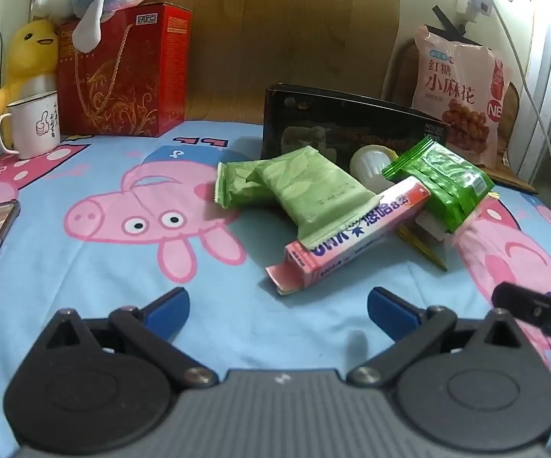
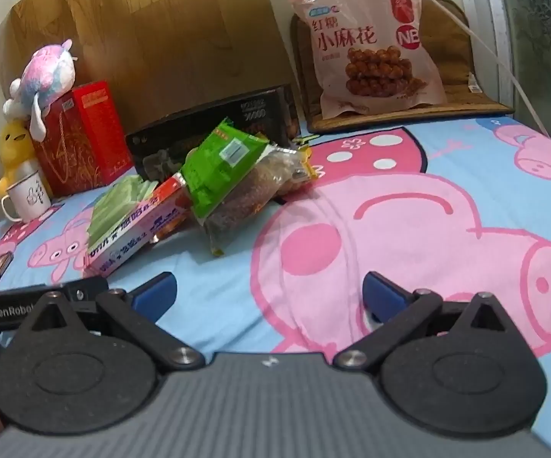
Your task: Organize snacks
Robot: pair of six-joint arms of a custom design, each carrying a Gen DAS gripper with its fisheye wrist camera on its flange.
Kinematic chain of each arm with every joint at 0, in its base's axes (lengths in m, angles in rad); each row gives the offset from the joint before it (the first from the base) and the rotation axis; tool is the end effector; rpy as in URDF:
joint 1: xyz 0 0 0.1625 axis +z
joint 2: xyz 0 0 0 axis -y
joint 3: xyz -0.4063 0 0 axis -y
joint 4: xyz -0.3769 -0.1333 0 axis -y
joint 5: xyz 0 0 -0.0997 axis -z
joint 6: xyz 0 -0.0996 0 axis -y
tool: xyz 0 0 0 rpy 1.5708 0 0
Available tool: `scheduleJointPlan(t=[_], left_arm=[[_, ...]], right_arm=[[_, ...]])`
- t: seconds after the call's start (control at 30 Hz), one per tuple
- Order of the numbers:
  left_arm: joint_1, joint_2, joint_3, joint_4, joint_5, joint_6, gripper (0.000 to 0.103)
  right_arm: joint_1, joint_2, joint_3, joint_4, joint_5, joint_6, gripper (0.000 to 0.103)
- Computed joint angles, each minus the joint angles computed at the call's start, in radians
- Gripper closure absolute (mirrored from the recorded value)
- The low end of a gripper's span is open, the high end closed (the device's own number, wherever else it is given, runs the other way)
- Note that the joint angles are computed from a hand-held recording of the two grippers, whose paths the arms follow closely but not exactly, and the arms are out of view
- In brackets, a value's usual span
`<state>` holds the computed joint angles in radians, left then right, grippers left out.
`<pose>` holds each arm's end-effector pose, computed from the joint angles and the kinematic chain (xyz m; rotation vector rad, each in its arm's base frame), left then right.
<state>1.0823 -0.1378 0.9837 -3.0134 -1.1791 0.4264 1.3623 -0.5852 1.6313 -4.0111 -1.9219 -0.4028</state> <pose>-0.2178 -0.7750 -0.0839 1.0268 2.4524 -0.8321 -0.0350 -0.6438 0.1424 -0.1010 -2.0055 1.4801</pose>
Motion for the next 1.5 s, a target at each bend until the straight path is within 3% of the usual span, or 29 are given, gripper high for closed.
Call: scheduleJointPlan(t=[0.3, 0.47, 0.73, 0.93, 1.1, 1.17, 1.2, 1.27, 1.3, 1.5], left_arm=[[-0.003, 0.005, -0.013, 0.018, 0.011, 0.008, 0.000], [-0.004, 0.007, -0.016, 0.023, 0.018, 0.015, 0.000], [-0.003, 0.005, -0.015, 0.024, 0.014, 0.016, 0.000], [-0.003, 0.005, -0.015, 0.027, 0.012, 0.018, 0.000], [-0.003, 0.005, -0.015, 0.028, 0.012, 0.018, 0.000], [-0.003, 0.004, -0.016, 0.029, 0.011, 0.018, 0.000], [-0.002, 0.004, -0.017, 0.031, 0.008, 0.017, 0.000], [-0.001, 0.003, -0.017, 0.032, 0.002, 0.014, 0.000], [0.000, 0.003, -0.018, 0.033, -0.001, 0.011, 0.000], [0.015, -0.012, -0.012, 0.039, -0.051, -0.030, 0.000]], right_arm=[[-0.005, 0.005, -0.002, -0.043, 0.033, -0.006, 0.000], [-0.006, 0.008, -0.011, -0.052, 0.049, -0.032, 0.009], [0.001, -0.038, -0.032, 0.086, 0.073, -0.068, 0.037], [-0.007, -0.034, -0.118, 0.096, 0.139, -0.097, 0.036], [-0.026, -0.061, -0.177, 0.239, 0.184, -0.044, 0.037], [-0.031, -0.071, -0.189, 0.304, 0.188, -0.015, 0.045], [-0.036, -0.084, -0.183, 0.351, 0.201, 0.001, 0.061], [-0.047, -0.100, -0.152, 0.369, 0.245, 0.009, 0.071], [-0.046, -0.105, -0.137, 0.361, 0.256, -0.009, 0.082], [-0.035, -0.150, 0.007, 0.393, 0.253, -0.017, 0.086]])
